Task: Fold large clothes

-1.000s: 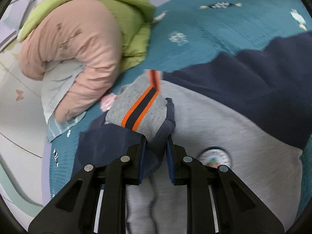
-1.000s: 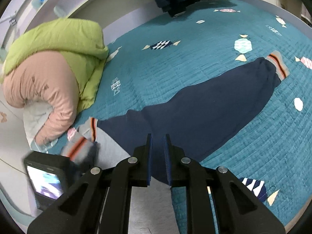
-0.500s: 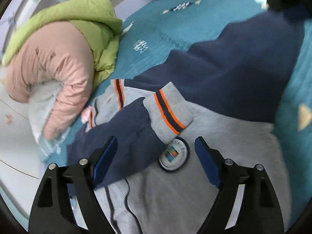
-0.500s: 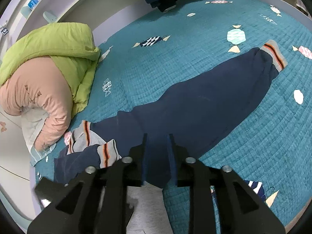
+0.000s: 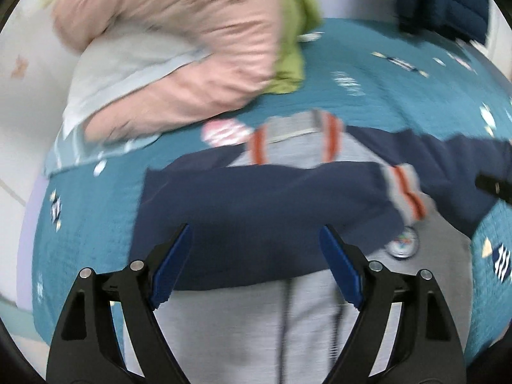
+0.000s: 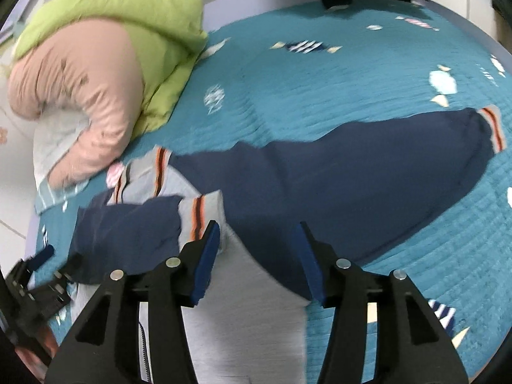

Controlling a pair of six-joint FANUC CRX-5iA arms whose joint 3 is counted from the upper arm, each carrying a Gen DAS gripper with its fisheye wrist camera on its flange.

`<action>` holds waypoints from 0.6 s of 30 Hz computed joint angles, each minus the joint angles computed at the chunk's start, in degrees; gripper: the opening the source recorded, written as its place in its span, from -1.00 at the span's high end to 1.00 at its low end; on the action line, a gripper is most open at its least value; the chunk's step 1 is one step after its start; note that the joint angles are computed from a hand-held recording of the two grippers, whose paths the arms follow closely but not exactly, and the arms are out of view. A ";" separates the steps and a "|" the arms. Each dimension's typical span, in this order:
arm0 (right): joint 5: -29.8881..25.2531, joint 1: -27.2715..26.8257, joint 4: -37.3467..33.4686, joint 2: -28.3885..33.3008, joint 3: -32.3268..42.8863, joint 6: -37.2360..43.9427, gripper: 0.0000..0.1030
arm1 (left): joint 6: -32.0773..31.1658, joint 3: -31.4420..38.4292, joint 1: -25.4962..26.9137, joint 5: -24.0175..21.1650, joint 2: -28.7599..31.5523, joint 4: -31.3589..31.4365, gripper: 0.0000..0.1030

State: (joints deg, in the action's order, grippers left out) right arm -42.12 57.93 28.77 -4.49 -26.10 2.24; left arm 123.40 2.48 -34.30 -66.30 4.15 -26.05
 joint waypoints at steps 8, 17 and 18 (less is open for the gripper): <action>2.71 -0.79 -7.37 8.83 6.04 9.19 0.07 | -1.57 -8.73 13.30 2.86 -5.89 5.81 -0.59; 8.81 -1.70 -7.01 11.94 5.43 4.71 0.08 | -10.12 -20.49 30.04 9.98 -5.72 23.19 -0.10; 10.01 -2.04 -6.89 11.56 4.75 3.76 0.16 | -13.88 -23.58 33.06 12.42 -6.16 28.76 -0.06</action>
State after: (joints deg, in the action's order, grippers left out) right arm -32.11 55.89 21.87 7.07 -21.35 6.00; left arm 109.52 -21.11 -1.24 -53.88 -2.01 2.71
